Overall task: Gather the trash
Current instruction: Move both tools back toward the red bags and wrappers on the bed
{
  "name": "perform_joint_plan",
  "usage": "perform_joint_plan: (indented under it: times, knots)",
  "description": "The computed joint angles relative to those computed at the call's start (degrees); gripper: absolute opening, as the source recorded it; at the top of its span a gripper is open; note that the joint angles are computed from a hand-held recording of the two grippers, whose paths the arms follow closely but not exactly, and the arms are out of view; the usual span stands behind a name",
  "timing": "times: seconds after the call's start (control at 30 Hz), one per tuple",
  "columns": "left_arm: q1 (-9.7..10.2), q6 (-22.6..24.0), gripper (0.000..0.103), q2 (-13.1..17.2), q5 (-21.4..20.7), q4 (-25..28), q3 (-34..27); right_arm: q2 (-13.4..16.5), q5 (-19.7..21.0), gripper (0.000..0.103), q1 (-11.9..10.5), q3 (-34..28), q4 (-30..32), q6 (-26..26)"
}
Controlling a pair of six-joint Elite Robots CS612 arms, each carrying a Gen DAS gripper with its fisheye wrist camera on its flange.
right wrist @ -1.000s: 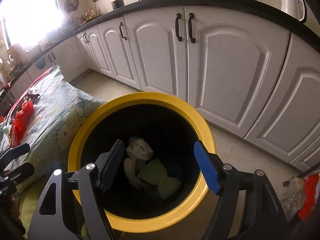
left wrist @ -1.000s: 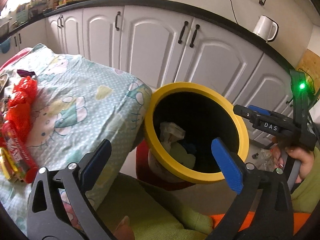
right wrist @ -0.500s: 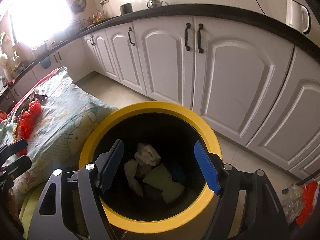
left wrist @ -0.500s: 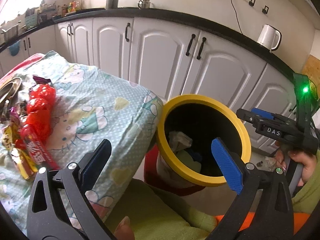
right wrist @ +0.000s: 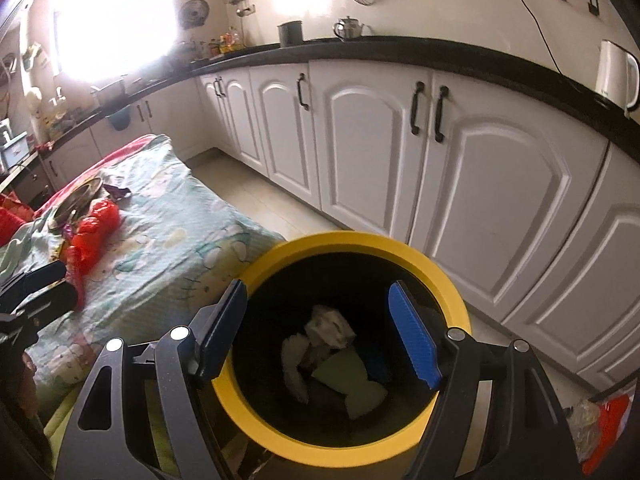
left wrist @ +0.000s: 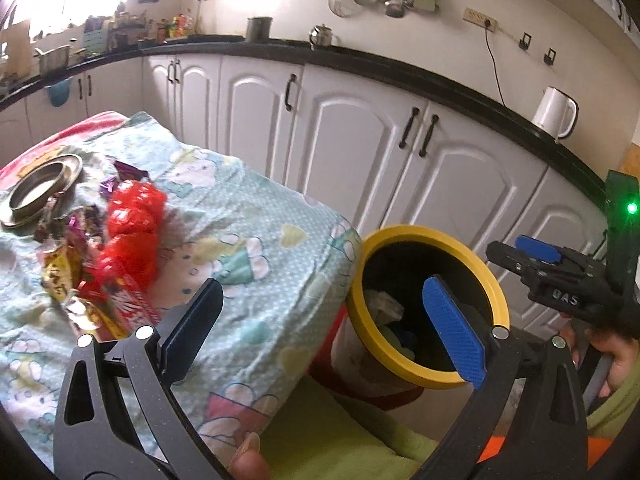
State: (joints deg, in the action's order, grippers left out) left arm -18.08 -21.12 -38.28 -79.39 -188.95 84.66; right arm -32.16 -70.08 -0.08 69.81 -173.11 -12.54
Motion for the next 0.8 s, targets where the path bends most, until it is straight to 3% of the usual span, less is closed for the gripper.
perform_joint_plan:
  times: [0.07, 0.8]
  knots:
    - [0.05, -0.03, 0.092, -0.18, 0.7, -0.86, 0.39, -0.18, 0.2, 0.08, 0.14, 0.27, -0.8, -0.03]
    - [1.91, -4.4, 0.092, -1.67, 8.64, -5.92, 3.8, -1.55, 5.35, 0.081, 2.96, 0.59, -0.54, -4.64]
